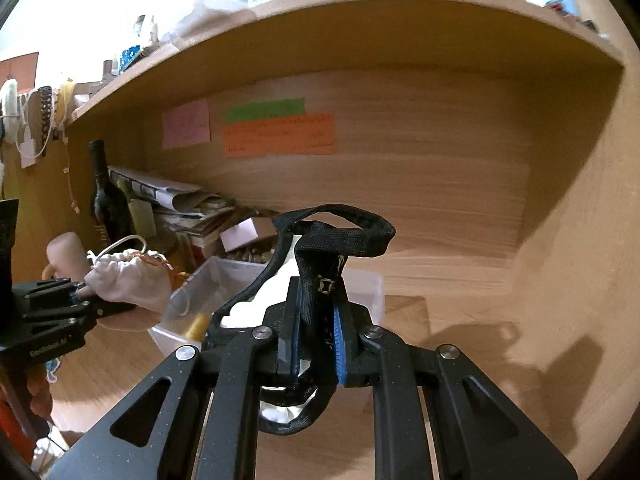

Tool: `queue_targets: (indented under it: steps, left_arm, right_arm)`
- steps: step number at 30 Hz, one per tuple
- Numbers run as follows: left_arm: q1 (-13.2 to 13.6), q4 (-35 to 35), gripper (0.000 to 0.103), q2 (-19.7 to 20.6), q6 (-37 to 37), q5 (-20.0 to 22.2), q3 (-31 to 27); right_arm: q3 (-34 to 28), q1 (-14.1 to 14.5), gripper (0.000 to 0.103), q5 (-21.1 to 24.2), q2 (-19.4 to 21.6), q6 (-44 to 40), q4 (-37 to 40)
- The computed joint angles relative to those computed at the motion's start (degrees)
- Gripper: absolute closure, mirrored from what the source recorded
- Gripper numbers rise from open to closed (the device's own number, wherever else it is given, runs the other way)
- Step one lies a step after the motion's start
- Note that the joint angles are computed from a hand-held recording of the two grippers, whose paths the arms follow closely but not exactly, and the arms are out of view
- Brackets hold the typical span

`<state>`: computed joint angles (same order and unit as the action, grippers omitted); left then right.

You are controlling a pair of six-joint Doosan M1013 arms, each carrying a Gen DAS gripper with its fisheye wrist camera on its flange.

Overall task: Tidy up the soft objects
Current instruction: 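Carry the pouch into the bin with the left gripper while the right releases the eye mask there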

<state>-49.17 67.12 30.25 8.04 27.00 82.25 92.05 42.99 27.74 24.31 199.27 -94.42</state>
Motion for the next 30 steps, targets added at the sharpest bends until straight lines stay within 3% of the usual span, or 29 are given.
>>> queue_targets:
  steps: [11, 19, 23, 28, 30]
  left_arm:
    - [2.54, -17.41, 0.082, 4.25, 16.78, -0.15, -5.68]
    - [2.88, -22.49, 0.082, 6.41, 22.99, 1.84, -8.58]
    - [3.42, -28.21, 0.082, 7.54, 27.69, 2.61, -10.16]
    - [3.62, -30.36, 0.078, 7.77, 29.28, 2.78, -10.51]
    - [3.63, -30.82, 0.075, 7.7, 29.71, 3.15, -10.56]
  right_arm:
    - [-8.0, -1.31, 0.091, -1.53, 5.34, -20.21, 17.85]
    - [-11.31, -2.3, 0.091, -2.16, 7.93, -33.23, 31.43]
    - [-12.56, -2.69, 0.09, -1.45, 8.71, -41.0, 38.93]
    - [-13.05, -2.74, 0.086, -0.13, 9.06, -45.78, 43.04]
    - [-12.86, -2.76, 0.08, -0.03, 8.88, -46.73, 43.92]
